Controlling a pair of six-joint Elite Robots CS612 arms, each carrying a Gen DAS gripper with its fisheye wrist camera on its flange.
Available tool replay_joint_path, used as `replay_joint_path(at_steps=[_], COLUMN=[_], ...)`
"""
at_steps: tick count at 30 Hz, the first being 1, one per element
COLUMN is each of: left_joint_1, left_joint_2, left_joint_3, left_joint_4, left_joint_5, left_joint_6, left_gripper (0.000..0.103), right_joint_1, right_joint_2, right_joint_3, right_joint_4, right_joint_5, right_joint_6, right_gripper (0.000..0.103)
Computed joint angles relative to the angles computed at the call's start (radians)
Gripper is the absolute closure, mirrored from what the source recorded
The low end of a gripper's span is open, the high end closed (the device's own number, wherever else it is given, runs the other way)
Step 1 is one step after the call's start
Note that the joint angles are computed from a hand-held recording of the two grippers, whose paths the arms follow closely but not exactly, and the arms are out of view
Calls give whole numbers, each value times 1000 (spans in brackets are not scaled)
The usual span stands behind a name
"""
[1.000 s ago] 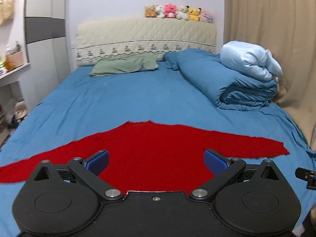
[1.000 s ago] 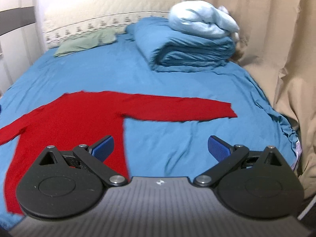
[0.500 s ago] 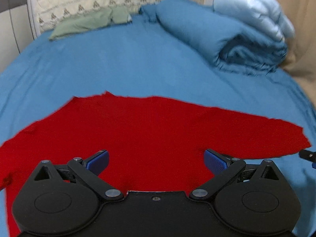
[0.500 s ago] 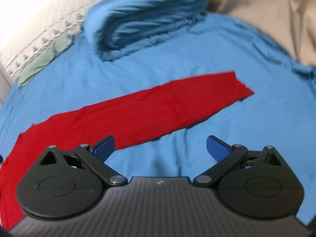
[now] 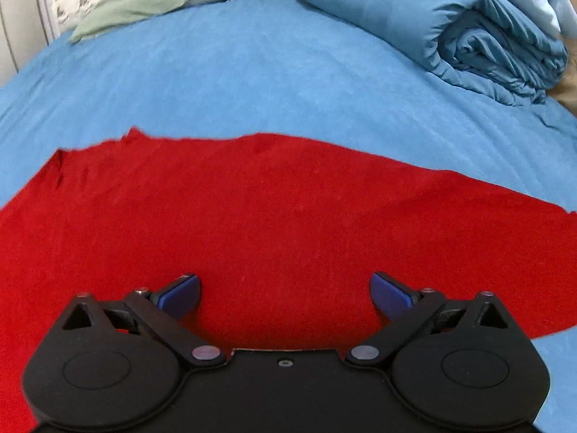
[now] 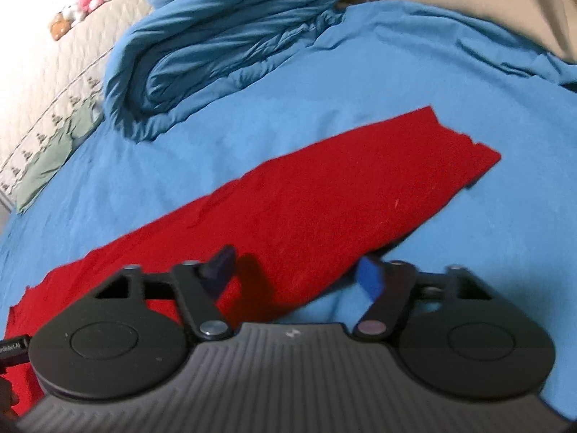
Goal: Fold small clothes
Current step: 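Reach the right gripper to a sweater sleeve cuff and close on it, then carry the held sleeve across the sweater body with the right gripper and release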
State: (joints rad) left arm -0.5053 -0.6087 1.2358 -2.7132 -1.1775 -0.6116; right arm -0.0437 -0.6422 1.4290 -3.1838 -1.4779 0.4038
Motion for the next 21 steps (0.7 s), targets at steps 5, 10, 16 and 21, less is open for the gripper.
replay_joint_path(at_steps=[5,10,16,21], left_joint_1=[1,13,13,27], left_joint_2=[18,6,-101,-191], left_joint_3=[-26,-20,160,343], left_joint_4=[14,-1,-177,-279], left_joint_5=[36,-3,108,229], left_joint_6=[22,26,99,73], left_gripper=[0,1,0,0], right_joint_1=[1,18,89,187], right_joint_2=[7,-4,2,44], right_joint_3=[-18,-29,-116,-193], right_joint_4=[-6,-89,-191,-120], right_joint_5=[-31,-12,170,409], right_joint_6=[29,20,-58,-264], right_gripper=[80,83,83,83])
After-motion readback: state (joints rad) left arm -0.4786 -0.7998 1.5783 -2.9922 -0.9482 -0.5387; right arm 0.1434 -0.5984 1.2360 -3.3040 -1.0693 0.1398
